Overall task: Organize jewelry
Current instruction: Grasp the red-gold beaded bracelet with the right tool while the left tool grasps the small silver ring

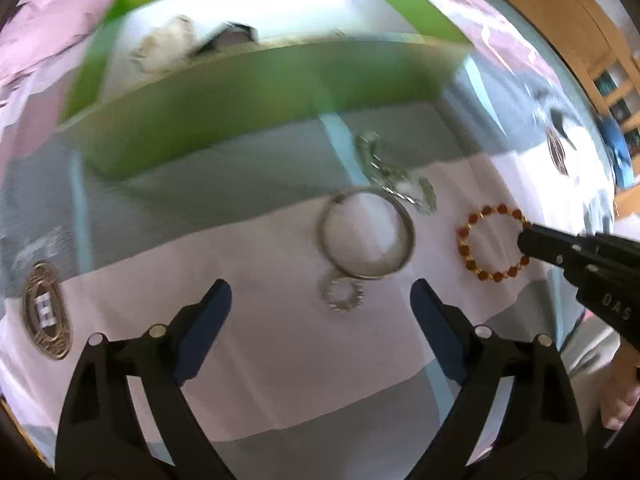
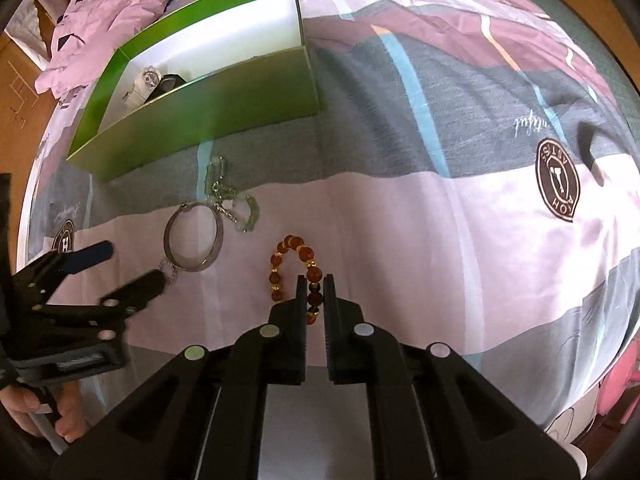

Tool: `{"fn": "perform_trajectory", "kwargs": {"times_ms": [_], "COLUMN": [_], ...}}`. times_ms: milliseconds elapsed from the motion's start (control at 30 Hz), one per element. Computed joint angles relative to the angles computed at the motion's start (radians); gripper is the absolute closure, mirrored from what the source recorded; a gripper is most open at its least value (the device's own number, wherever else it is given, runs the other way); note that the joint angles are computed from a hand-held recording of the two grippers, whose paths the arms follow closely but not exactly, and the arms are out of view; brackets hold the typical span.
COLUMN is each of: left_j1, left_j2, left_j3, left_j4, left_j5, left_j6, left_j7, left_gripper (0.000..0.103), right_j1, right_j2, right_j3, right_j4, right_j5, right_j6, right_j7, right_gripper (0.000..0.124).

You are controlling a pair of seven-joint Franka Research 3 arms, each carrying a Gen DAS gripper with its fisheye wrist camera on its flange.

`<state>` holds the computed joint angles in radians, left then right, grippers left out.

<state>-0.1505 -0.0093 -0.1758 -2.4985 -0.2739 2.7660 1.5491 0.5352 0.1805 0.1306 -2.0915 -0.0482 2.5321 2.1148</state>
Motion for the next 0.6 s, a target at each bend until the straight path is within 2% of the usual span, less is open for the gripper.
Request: {"fn": "perform_trajectory", "kwargs": {"times_ms": [67,133,167,233,267,300,333,433,533,600], "left_j1": [-0.003,-0.007,-0.009,-0.011,-0.01,-0.007,-0.003,0.01,0.018,0.021], "left_j2": [0.028,0.038,0.04,0.045,0.045,0.039,0.035,0.016,-0.014,-0.036], "left_j3": [-0.005,-0.008,-0.009,-0.004,-0.001,-0.001,-0.002,-0.003,0.005,0.012], "left_j4": [0.02,0.017,0.018,0.024,0.026,0.019,0.017,0.008,-0.023,-0.04], "left_j5": [0.029,0.158,0.217,0.346,0.399,0.414,0.413,0.303,0.346,0.327], "left_j6": [-0.028,-0.009,-0.008,-0.014,-0.016,-0.001,0.005,-0.017,-0.001,0.002], "left_j7": [0.003,-0.09,-0.13,-0.235,-0.28,-0.296,-0.302,-0.239,-0.284,-0.287], "left_gripper": [0.012,0.013,0.017,0.035,0.049,0.075,0.081,0.082,0.082,0.082], "right_j1": [-0.005,-0.008,-0.008,-0.006,-0.006,-0.006,-0.007,-0.004,-0.006,-0.007], "right_j2": [0.009,0.021,0.022,0.018,0.02,0.019,0.018,0.02,0.025,0.023], "right_j3": [0.005,0.009,0.009,0.006,0.005,0.005,0.005,0.002,0.002,0.001], "right_j4": [0.006,0.015,0.015,0.01,0.011,0.009,0.008,0.01,0.014,0.011], "right_j5": [0.028,0.053,0.059,0.062,0.064,0.068,0.071,0.066,0.073,0.076], "right_j6": [-0.001,0.0,-0.002,-0.006,-0.007,-0.008,-0.01,-0.015,-0.017,-0.016], "right_j7": [-0.013,-0.031,-0.036,-0.039,-0.038,-0.039,-0.041,-0.036,-0.034,-0.034], "right_gripper": [0.117,0.117,0.117,0.117,0.117,0.117,0.117,0.117,0.117,0.117]}}
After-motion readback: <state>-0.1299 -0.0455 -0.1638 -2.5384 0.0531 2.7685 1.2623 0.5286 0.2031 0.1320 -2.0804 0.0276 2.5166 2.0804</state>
